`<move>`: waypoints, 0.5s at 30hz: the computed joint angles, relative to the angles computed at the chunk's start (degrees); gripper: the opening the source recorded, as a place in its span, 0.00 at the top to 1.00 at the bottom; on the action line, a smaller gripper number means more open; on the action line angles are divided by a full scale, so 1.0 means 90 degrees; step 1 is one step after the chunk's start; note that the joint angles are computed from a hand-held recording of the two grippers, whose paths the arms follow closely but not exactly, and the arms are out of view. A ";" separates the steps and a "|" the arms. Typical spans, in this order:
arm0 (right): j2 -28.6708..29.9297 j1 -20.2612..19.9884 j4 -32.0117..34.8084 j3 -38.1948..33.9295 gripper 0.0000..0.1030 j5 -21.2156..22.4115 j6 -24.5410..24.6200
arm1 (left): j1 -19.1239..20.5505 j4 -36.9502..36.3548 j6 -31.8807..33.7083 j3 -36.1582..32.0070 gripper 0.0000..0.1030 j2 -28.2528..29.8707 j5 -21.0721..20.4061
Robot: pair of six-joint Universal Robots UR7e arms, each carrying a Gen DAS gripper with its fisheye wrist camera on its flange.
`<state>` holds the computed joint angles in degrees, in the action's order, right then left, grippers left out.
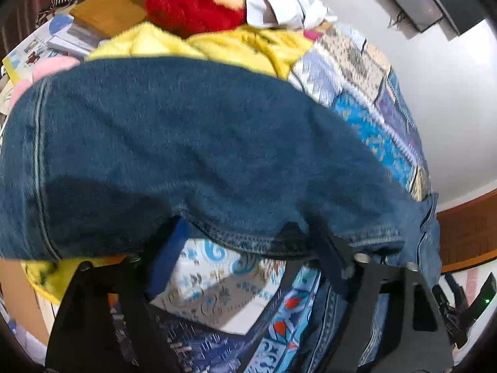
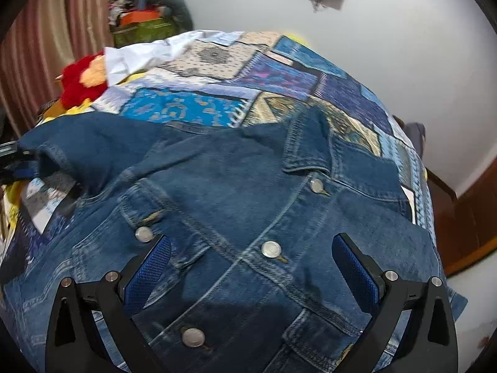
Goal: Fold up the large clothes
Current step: 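Grasp the jacket sleeve with the left gripper and lift it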
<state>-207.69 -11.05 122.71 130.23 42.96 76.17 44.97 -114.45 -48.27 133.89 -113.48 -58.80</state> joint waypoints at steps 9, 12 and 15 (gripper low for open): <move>-0.0028 0.0393 -0.0185 -0.0022 0.00 -0.0001 0.0017 | 0.0655 -0.0942 -0.0183 0.0053 0.60 0.0130 -0.0892; 0.0166 0.0657 -0.0402 -0.0030 0.00 0.0074 0.0193 | 0.0604 -0.0236 -0.0397 -0.0274 0.87 0.0429 -0.0303; 0.0518 0.1002 -0.0847 -0.0125 0.00 0.0150 0.0575 | -0.0251 0.0962 -0.0800 -0.0480 0.89 0.0625 0.0884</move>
<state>-203.02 -2.03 115.10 129.11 44.31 81.34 42.71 -105.79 -55.47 129.57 -107.85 -50.85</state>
